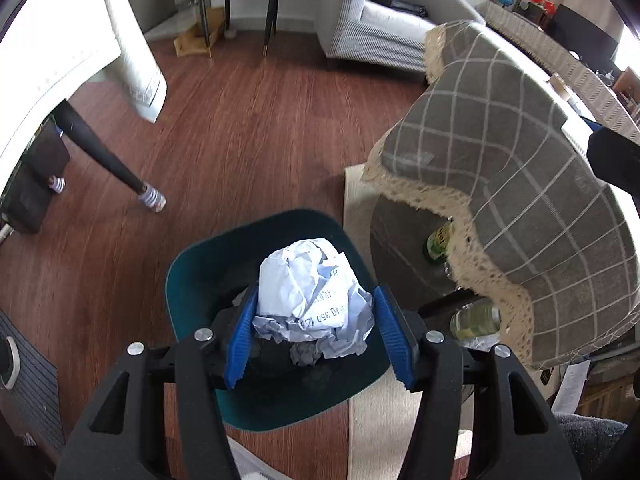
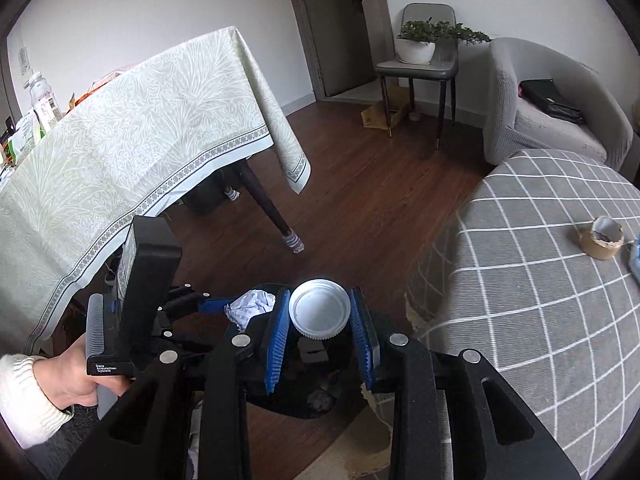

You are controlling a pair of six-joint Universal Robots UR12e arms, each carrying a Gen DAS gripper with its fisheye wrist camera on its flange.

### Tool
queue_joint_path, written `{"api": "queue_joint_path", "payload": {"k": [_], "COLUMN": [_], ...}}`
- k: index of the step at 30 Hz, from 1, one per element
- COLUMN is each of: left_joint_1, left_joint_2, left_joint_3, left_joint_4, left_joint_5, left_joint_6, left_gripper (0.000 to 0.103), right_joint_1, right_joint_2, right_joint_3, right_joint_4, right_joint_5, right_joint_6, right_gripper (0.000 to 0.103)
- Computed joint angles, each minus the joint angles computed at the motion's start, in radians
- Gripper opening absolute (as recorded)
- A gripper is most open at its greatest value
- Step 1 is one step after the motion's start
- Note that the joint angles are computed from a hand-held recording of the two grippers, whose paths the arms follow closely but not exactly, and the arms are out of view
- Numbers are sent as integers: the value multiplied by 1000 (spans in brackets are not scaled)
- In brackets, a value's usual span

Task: Collect trash
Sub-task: 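Carry the crumpled paper in the left gripper while the right gripper carries the cup to the bin, then open the left gripper over the bin to drop the crumpled paper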

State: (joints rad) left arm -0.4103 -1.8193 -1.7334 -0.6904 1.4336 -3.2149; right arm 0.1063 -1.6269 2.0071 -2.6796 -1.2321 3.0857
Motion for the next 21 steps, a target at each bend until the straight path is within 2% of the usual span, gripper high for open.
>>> {"api": "queue_joint_path", "payload": {"k": [4,9,13,15,21], "left_joint_1": [10,19,31,37,51], "left_joint_2": [-5,-4,4,10,25], "left_joint_3": [4,0,-13,-20,-37], "left_joint_4": [-43,-86,-77,-73,-57], "left_joint_5": [8,14,11,5,7], "left_joint_6": [6,17,27,23,25], "left_gripper": [62,69,74,80,80], "right_joint_1": [22,42,53,56,70], "right_joint_2": [29,61,84,94,129], "right_joint_3": [-19,-44,-59,-65,-87], "right_joint_4": [23,44,58,65,87], "right_joint_5": [-1,-10,-17,-19,-30], "right_joint_6": [-4,0,4,2,6], "right_gripper": [30,30,30,30,30]}}
